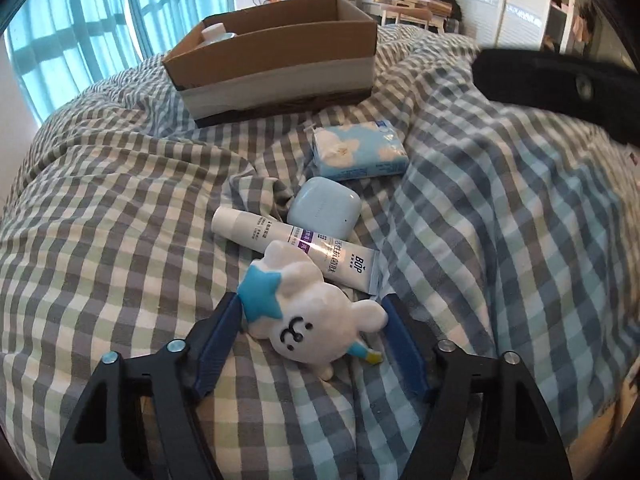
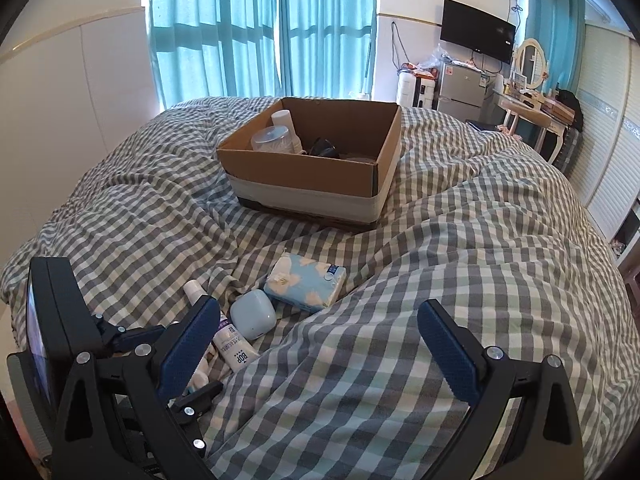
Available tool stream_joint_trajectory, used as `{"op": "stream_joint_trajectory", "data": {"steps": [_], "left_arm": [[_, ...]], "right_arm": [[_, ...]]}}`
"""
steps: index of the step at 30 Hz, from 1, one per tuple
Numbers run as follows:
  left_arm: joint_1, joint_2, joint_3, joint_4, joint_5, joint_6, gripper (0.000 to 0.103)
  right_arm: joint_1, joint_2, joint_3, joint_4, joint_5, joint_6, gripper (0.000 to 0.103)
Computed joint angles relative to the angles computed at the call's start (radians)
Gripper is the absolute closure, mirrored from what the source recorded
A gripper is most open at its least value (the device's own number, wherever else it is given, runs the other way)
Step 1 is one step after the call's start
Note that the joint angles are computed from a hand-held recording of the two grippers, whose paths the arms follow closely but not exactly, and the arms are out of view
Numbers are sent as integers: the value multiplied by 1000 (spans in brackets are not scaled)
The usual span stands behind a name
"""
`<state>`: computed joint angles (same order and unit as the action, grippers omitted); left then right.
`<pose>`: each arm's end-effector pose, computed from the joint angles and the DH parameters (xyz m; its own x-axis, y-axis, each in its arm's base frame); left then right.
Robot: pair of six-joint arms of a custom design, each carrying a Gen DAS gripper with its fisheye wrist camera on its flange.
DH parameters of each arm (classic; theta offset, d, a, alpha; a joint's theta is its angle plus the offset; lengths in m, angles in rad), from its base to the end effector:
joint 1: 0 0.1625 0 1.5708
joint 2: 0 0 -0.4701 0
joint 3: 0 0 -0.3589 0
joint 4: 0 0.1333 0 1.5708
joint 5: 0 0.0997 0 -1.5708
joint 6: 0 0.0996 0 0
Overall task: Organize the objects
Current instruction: 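Return to the pile and grasp the white plush toy with the left tool, then grasp the white tube with the right tool while the left tool holds the plush toy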
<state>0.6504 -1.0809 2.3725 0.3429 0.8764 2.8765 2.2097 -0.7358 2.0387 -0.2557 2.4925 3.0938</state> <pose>-0.0524 -0.2874 0.1623 -0.6258 0.4557 -0.6330 0.6531 0.7499 -0.1059 0.2742 -0.2787 0.0299 -0.6973 -0.0739 0.7130 -0.5504 0.6925 -0.4665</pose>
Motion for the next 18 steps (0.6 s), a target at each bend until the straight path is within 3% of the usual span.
{"op": "stream_joint_trajectory", "data": {"steps": [5, 12, 18], "left_arm": [[-13, -101, -14, 64, -9, -42, 33], [-24, -247, -67, 165, -152, -56, 33], [14, -303, -102, 194, -216, -30, 33]], "right_arm": [[-2, -7, 12, -19, -14, 4, 3], [-16, 48, -29, 19, -103, 2, 5], [-55, 206, -172, 166, -153, -30, 29]]}}
